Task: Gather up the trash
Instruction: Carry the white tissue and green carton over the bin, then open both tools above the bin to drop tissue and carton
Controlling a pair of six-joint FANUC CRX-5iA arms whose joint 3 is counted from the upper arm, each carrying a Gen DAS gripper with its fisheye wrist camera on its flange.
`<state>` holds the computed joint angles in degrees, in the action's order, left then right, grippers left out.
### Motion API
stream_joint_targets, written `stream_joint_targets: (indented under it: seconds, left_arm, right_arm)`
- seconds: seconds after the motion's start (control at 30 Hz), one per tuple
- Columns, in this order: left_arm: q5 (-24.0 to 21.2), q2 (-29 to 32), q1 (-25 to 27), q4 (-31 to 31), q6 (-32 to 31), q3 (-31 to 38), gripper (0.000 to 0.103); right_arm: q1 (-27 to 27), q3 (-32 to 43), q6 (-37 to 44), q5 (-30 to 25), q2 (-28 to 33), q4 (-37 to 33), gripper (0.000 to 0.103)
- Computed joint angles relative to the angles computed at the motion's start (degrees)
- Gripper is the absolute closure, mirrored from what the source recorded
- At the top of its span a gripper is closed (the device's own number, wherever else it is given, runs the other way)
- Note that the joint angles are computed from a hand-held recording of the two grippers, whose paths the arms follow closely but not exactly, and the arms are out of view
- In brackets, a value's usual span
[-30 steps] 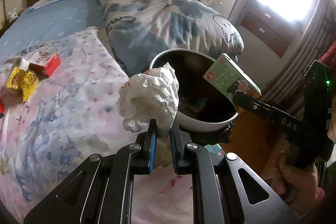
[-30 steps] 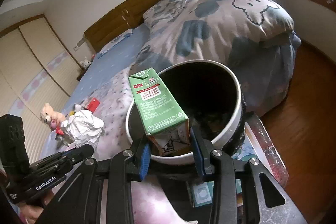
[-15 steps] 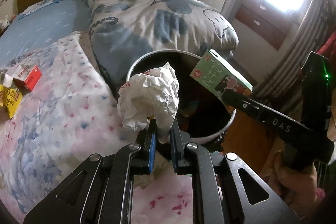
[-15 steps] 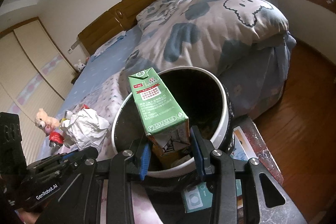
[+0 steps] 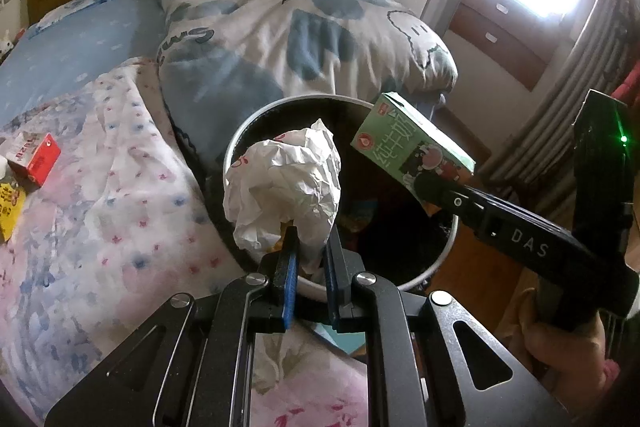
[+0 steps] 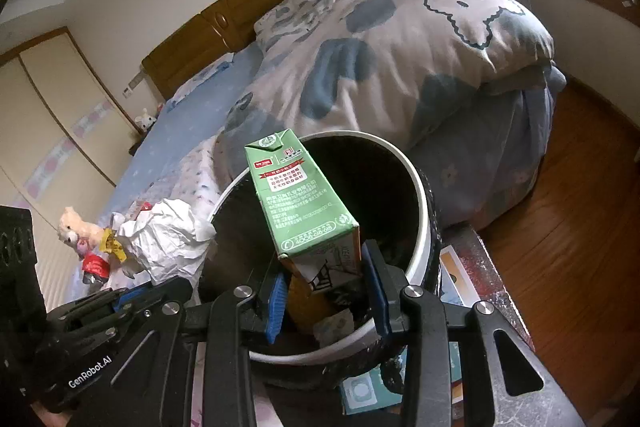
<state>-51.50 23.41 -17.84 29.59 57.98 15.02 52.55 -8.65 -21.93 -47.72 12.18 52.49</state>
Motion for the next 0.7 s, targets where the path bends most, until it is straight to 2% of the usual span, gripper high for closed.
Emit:
stream_joint_targets:
  seconds: [0.4, 0.47, 0.57, 0.63, 0.7]
  left_arm:
    - [-2.32, 2.19, -0.02, 0.79, 1.51, 2.72, 0.092]
    - [-1.96, 2.1, -0.08, 0.49, 1.65, 2.71, 0.088]
    - [-1.94, 1.96, -0.01, 0.37, 1.73, 2.65, 0.076]
    - [-1.27, 1.45, 0.11, 0.19, 1.86, 1.99, 0.056]
    - [-0.28, 0.52, 0.6, 0.61, 1.72, 0.47, 0.051]
  right_arm:
    - [-1.06, 0.61, 0.81, 0.27, 0.48, -0.99, 0.067]
    - [-1.18, 0.81, 1.07, 0.12, 0.55, -1.21, 0.067]
    - [-1.19, 1.1, 1.45, -0.21, 0.67, -1.48, 0.064]
    - [-1.28, 1.11, 1.13, -0.24, 0.64, -1.58, 0.058]
    - [-1.32, 0.44, -0.22, 0.08, 0.25, -0.66, 0.05]
